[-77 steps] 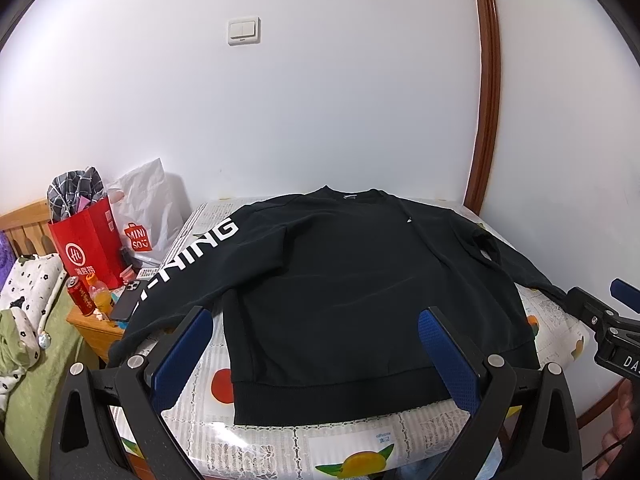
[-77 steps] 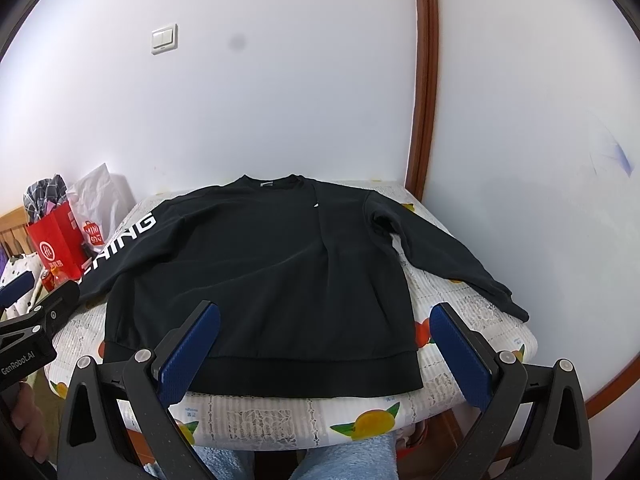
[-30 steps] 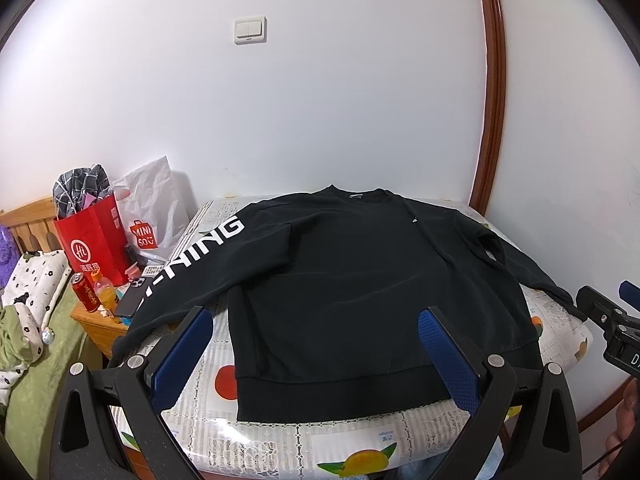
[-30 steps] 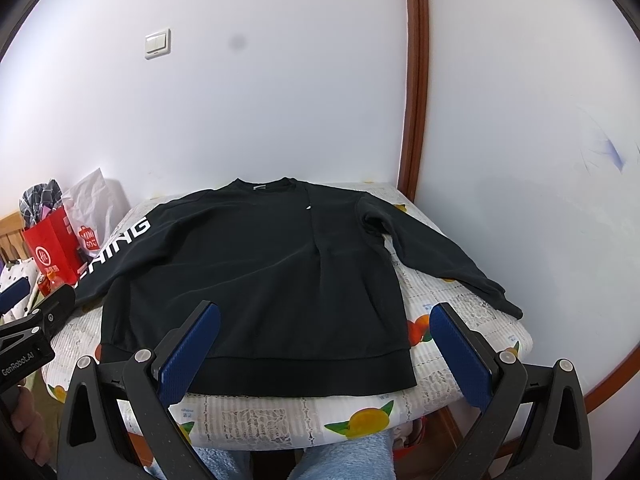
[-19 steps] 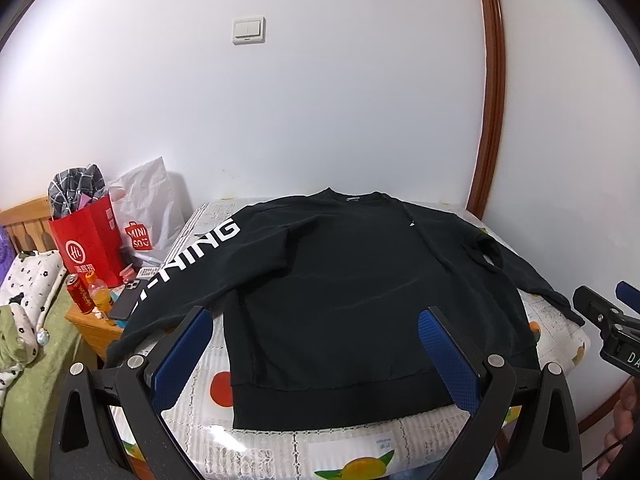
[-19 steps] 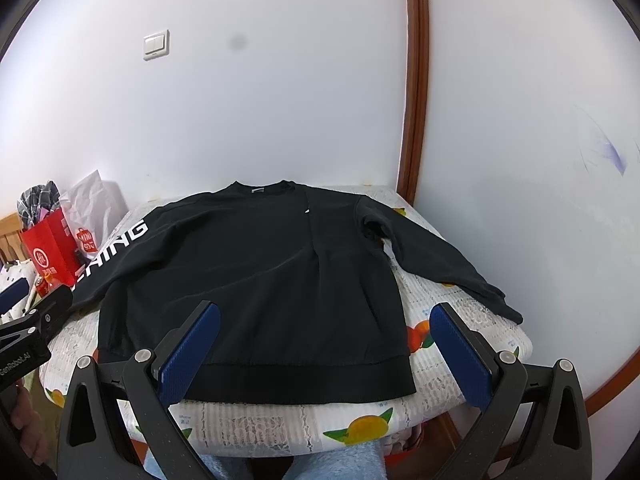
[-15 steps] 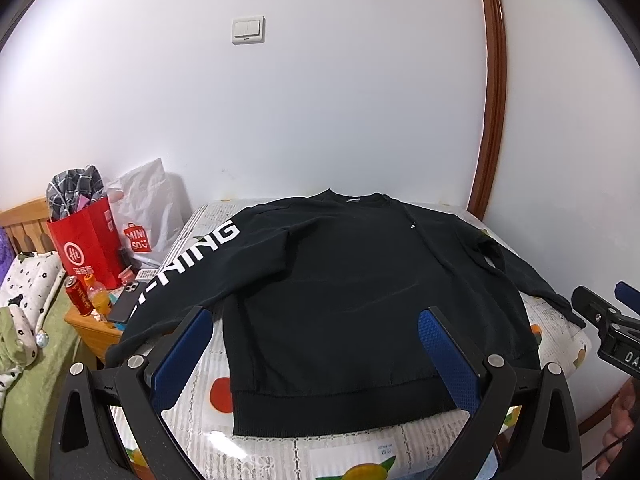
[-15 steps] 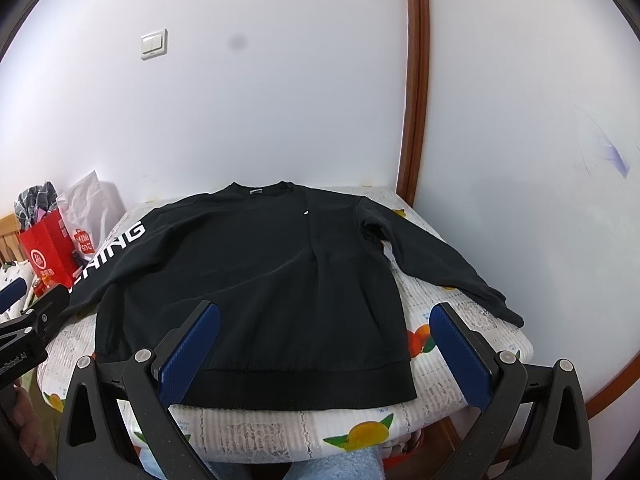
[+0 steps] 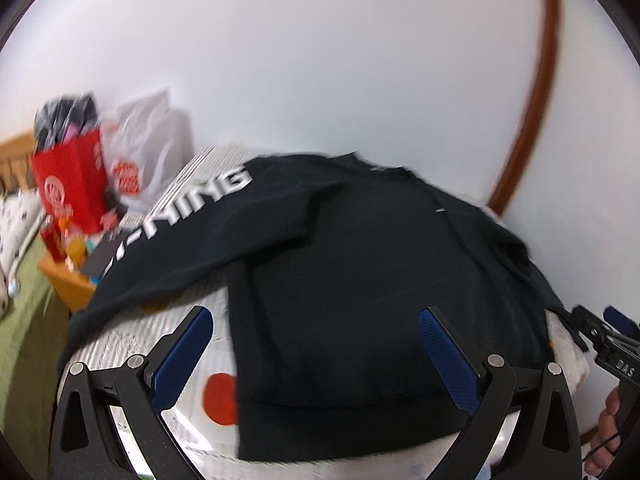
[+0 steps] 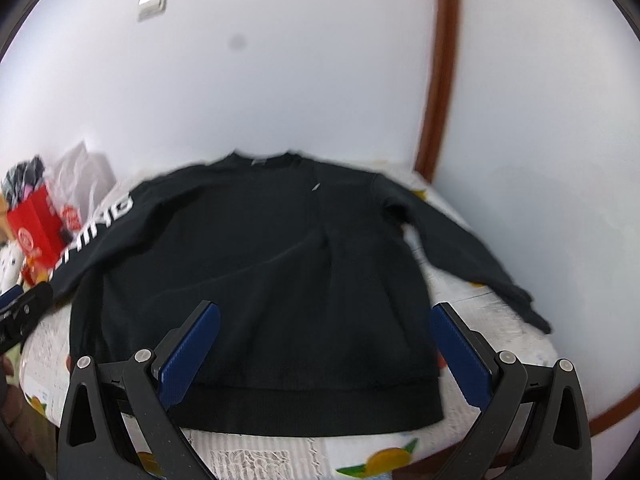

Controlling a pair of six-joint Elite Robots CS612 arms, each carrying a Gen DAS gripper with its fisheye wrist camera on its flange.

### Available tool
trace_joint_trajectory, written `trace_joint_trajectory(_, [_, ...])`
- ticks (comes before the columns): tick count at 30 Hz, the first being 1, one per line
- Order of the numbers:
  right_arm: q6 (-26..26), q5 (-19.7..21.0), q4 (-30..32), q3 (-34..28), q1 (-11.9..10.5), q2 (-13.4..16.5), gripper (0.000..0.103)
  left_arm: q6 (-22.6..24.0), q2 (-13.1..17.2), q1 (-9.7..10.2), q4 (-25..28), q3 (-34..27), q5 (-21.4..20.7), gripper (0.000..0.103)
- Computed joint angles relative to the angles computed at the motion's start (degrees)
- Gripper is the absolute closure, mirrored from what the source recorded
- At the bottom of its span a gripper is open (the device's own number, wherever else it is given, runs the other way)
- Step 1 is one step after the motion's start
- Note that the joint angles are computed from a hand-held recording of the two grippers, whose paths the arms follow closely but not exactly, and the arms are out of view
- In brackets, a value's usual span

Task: Fold small clothes
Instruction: 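Grasp the lettered sleeve cuff with the left tool and fold it across the body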

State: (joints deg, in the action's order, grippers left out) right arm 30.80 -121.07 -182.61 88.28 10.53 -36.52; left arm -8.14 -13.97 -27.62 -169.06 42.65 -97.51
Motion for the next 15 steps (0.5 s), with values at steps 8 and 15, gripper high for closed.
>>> trace_joint_trajectory(8, [-2.63, 4.08, 8.68, -9.26, -1.04, 5.40, 0.001, -9.88, 9.57, 2.90, 15.81, -16.79, 1.63, 0.007])
trace_joint_trajectory(15, [-4.06, 6.30, 13.70, -15.95, -1.37, 9.36, 0.001, -16.42, 16.33, 4.86, 17.70, -27.91, -1.86, 0.010])
